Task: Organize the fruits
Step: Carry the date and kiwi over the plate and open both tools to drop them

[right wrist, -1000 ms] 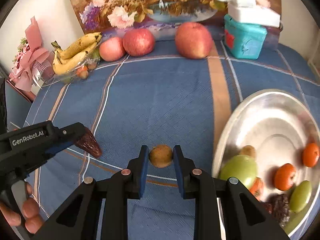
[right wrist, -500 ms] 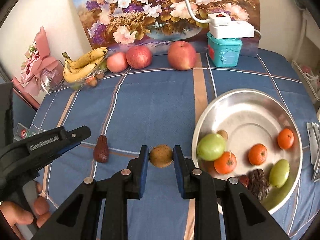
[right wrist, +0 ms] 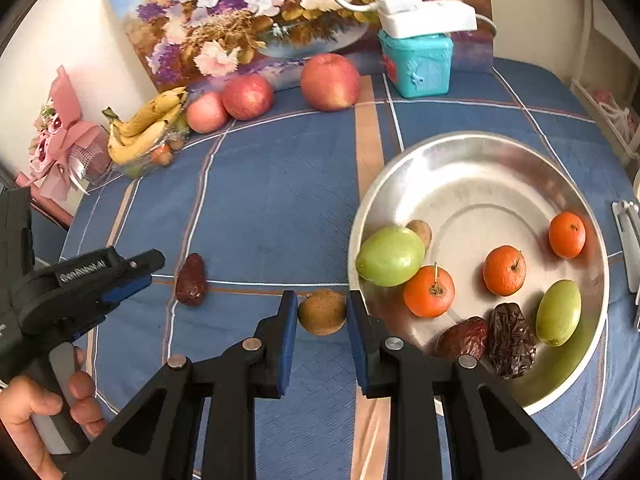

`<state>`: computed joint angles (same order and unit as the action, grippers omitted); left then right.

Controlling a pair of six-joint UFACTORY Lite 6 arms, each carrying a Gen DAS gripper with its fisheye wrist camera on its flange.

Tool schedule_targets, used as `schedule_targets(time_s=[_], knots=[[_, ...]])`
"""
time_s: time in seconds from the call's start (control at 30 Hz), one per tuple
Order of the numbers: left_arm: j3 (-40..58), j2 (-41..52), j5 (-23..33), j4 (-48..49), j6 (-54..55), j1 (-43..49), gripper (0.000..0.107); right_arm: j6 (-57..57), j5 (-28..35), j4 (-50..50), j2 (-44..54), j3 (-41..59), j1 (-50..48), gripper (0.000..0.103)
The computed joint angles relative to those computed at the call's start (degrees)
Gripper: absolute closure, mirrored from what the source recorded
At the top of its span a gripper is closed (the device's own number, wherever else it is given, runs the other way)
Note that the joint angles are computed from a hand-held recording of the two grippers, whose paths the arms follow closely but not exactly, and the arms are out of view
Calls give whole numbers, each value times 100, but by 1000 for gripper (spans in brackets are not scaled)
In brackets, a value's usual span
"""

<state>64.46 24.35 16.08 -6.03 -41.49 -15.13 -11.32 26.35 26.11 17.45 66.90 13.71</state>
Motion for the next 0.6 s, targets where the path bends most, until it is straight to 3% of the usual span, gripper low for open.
schedule_targets(time_s=[0.07,0.17,0.27,0.6], knots=[[113,124,34,352,-253,-124,63,-30,10,-6,4,8,-23,77],[232,292,45,-269,378,-172,63,-59,25,2,7,10,-48,77],[480,551,280,300,-127,-313,71,-90,43,8,7,9,-59,77],[140,81,147,80,60,-237,72,-132,75,18,-21,21,-90,77]])
